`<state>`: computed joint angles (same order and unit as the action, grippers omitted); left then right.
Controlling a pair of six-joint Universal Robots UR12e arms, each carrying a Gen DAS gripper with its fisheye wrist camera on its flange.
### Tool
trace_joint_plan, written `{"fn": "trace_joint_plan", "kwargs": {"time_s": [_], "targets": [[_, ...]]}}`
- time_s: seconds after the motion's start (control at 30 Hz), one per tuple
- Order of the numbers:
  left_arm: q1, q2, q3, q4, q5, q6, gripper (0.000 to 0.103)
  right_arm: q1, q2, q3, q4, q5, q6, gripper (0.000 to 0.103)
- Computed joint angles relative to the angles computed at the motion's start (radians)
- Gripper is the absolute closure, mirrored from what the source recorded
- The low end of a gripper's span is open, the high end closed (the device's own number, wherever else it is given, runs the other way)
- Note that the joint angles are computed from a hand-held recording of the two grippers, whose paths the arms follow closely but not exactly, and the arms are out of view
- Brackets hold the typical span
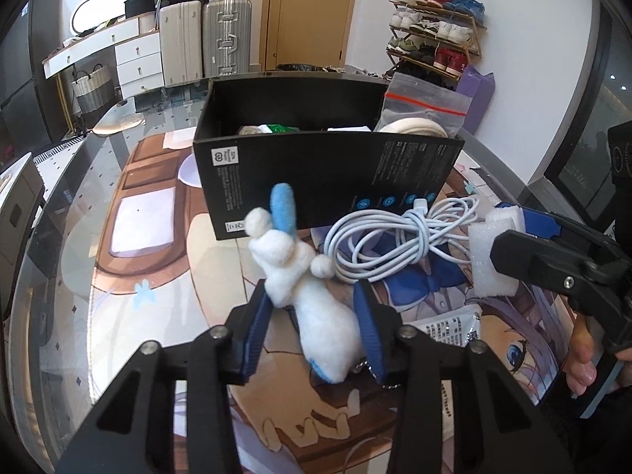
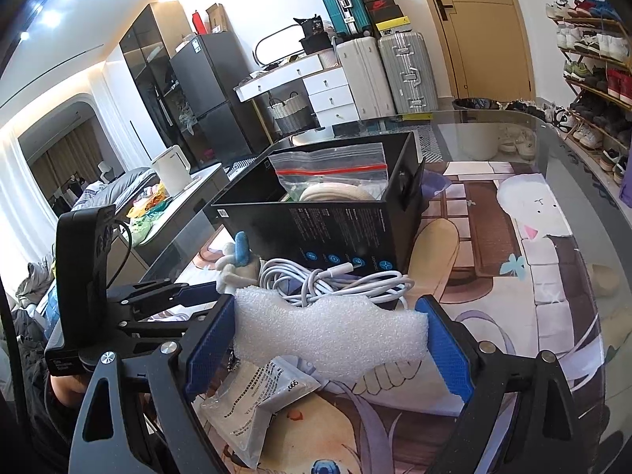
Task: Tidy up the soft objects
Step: 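Close the left gripper on the white plush bunny while the right holds the foam strip, then lift the bunny with the left gripper and the foam with the right over the box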
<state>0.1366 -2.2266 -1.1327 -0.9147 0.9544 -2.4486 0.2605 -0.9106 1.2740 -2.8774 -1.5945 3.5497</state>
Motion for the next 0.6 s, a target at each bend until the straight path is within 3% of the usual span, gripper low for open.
{"fn": "trace_joint_plan", "kwargs": {"time_s": [0.17,0.6], "targets": [[0.008,0.01,-0.012,-0.001,-0.016,0.011,0.073,-0.001,-0.001,-0.001,-0.002,-0.001,-0.002,0.012],[0.025,0.024,-0.036,0.042,-0.061,-0.011,0.076,-0.002,-0.005,0.001,-0.018,-0.004,-0.015,0.012]]}}
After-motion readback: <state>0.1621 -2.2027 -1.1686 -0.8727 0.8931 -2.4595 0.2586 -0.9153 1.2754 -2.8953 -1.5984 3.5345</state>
